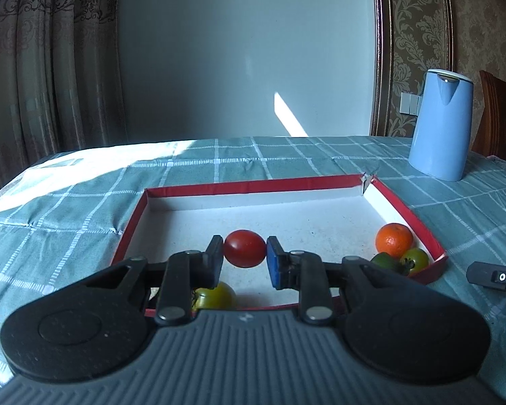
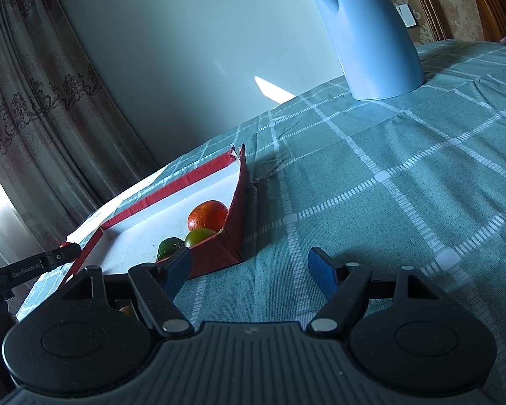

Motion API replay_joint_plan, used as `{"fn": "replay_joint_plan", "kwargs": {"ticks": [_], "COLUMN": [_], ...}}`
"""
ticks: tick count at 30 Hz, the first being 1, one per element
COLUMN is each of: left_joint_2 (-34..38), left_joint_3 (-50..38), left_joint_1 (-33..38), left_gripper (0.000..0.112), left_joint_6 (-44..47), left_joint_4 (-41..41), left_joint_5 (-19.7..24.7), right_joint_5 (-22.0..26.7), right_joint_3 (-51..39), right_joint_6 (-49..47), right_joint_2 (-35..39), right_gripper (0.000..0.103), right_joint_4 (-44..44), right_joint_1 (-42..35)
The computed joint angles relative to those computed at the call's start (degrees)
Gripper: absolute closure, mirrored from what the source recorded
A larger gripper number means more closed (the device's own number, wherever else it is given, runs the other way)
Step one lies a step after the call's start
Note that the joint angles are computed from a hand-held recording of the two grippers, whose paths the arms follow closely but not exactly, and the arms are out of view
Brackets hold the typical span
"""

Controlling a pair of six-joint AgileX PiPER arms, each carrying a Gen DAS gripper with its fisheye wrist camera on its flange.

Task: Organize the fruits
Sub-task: 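Lower the red cherry tomato into the box and open the left gripper, then reach the right gripper to the round brown fruit and grasp it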

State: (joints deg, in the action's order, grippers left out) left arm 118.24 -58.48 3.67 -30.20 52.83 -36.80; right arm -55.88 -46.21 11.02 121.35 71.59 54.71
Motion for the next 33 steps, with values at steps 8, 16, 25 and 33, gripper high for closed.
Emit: {"fn": "replay_joint_plan", "kwargs": {"ticks": [8, 16, 25, 33], "left_joint_2": [2.1, -1.4, 0.5, 3.2], "left_joint_3": [-0.2, 5.8, 3.6, -1.5], "left_joint_1": [-1.8, 1.7, 9.5, 12.7], "left_gripper": [0.068, 0.012, 0.009, 0.009], "left_joint_6": [8.5, 12.2, 6.0, -9.4], "left_joint_4": [-8.3, -10.8, -5.1, 4.5], "left_joint_5": [1.7, -1.9, 2.1, 3.5], "right_joint_5": [0.5, 0.3, 0.6, 7.7], "right_joint_3": [0.5, 0.9, 0.9, -2.4], "right_joint_6": [1.4, 2.5, 1.9, -9.2], "right_joint_2": [0.0, 0.0, -0.1, -1.2], "right_gripper": [0.027, 0.027, 0.027, 0.027], "right_joint_4": [-1.7, -2.2, -2.7, -5.7], "right_joint_1": [-0.6, -0.7, -0.7, -2.3]}}
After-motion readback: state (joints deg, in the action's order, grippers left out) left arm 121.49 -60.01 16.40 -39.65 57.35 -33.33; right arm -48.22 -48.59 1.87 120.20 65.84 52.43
